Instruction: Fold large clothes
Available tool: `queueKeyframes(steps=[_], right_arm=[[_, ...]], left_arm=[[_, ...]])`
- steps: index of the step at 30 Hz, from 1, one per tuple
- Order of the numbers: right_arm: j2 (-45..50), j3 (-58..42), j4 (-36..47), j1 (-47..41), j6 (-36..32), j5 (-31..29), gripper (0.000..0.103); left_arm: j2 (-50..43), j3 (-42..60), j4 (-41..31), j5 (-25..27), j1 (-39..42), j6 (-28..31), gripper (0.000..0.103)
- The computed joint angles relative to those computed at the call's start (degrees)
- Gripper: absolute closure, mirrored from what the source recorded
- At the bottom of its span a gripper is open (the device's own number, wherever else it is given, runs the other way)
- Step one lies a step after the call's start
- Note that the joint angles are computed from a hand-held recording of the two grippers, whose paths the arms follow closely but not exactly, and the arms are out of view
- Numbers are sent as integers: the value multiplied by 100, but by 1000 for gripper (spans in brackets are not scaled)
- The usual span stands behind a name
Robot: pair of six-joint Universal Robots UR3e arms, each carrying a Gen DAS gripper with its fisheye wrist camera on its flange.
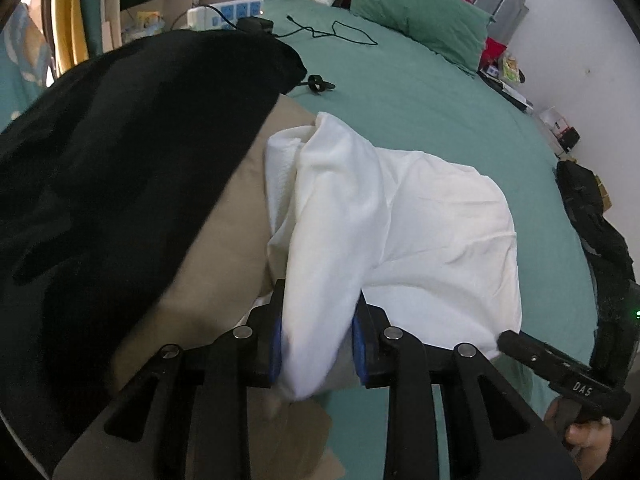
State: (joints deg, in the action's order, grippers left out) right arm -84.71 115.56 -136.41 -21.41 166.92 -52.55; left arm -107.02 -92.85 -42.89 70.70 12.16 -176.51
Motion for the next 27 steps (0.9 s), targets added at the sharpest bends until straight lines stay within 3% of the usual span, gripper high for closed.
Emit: queueKeyframes(steps=[4,7,14,17,19,27], right_arm=[[-384,78,426,-121,-245,-25,39],[-752,221,794,-267,-435,-41,39],[-1832,656,1742,-732,-992,-47,37],[-2367,810,2354,-1066,-1410,-13,36],[-2653,856,2679,-1204,-1576,-22,35],[-3950,838,4674,-2370,-2858,95,34]], left_arm=[[376,-242,17,199,-69,-57,73],[830,-659,115,195,46,-101,66],[1866,-1408,-92,171,182,-115,66],[2207,-1543,-272,176,82,-183,65],[2368,-1577,-328,222,-67,-303,58],[3263,-1847,-677,246,-486,-497,58]])
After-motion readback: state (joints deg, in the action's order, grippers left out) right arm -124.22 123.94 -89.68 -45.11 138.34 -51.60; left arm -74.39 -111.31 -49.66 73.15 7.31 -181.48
